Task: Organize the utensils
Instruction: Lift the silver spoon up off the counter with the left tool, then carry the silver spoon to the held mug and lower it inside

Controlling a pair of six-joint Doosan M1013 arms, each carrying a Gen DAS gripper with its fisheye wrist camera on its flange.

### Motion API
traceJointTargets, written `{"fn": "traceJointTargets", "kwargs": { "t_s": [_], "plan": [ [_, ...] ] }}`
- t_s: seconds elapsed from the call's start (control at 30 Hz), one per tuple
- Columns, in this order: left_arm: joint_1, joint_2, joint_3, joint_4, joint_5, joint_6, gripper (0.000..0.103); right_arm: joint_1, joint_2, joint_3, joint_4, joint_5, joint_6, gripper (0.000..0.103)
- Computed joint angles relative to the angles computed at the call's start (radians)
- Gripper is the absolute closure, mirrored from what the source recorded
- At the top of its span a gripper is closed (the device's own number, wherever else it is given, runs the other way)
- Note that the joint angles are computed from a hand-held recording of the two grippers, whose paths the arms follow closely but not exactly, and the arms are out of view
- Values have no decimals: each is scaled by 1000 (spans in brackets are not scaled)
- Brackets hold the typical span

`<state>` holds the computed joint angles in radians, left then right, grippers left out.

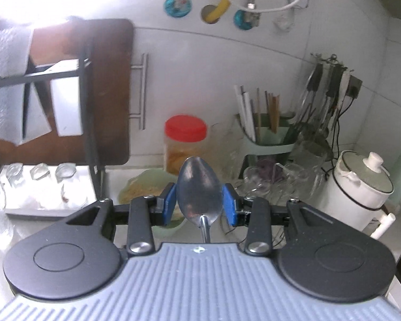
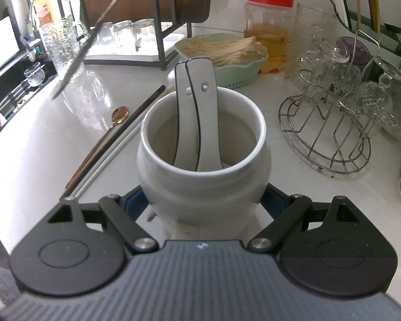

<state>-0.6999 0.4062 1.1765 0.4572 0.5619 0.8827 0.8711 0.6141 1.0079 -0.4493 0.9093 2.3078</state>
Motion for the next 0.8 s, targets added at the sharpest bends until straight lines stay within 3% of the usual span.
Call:
{"fn": "traceJointTargets", "kwargs": {
  "t_s": [0.8],
  "plan": [
    [-43,73,-65,-43,2,152,60,-2,-19,45,-13,-66,25,12]
  ]
}}
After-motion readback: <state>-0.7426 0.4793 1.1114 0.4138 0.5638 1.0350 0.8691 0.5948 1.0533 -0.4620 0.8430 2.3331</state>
